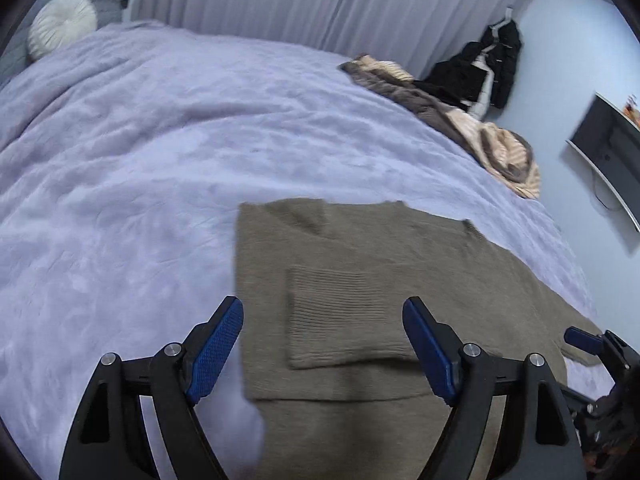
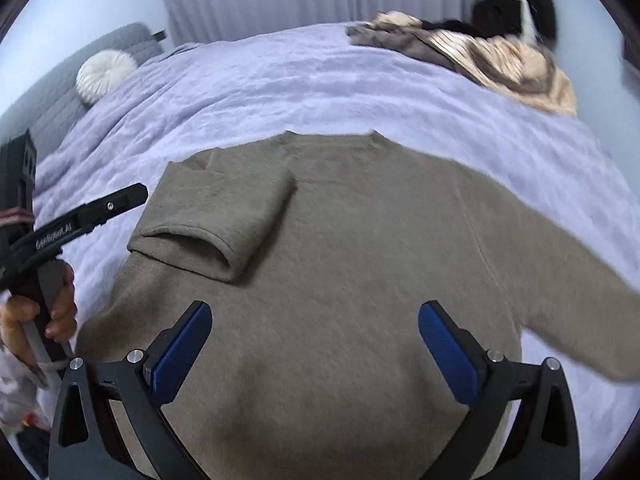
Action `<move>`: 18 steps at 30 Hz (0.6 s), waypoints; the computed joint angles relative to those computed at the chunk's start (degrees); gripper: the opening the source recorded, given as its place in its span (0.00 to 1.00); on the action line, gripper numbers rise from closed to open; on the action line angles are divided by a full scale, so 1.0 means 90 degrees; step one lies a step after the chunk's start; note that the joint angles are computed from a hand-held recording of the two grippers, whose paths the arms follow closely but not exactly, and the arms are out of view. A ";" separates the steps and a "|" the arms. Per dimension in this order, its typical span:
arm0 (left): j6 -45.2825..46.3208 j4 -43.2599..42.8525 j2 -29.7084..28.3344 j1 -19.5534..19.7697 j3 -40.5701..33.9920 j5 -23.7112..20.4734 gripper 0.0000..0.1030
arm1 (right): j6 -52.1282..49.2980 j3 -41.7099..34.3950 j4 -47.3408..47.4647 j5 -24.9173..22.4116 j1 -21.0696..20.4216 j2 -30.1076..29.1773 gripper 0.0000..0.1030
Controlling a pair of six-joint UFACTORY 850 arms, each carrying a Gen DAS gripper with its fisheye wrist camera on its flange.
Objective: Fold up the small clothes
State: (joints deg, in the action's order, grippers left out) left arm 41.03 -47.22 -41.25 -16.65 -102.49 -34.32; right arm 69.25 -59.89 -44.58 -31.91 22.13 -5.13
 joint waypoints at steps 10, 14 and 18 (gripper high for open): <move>-0.1829 0.1330 -0.1822 0.0078 -0.2499 -0.1497 0.80 | -0.2241 -0.2405 -0.0501 -0.1434 0.0257 -0.2489 0.46; -0.1787 0.1745 -0.1831 -0.0051 -0.2497 -0.1315 0.80 | -0.0503 -0.1412 -0.0240 0.0325 -0.0338 -0.1637 0.06; -0.1769 0.1946 -0.1863 -0.0106 -0.2514 -0.1226 0.80 | 0.2162 0.0542 0.0250 0.2779 -0.1512 -0.0129 0.14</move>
State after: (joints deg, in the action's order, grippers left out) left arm 25.10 -29.71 -58.02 -17.60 -125.12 -45.35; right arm 88.71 -55.01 -42.33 -6.90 8.52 -6.29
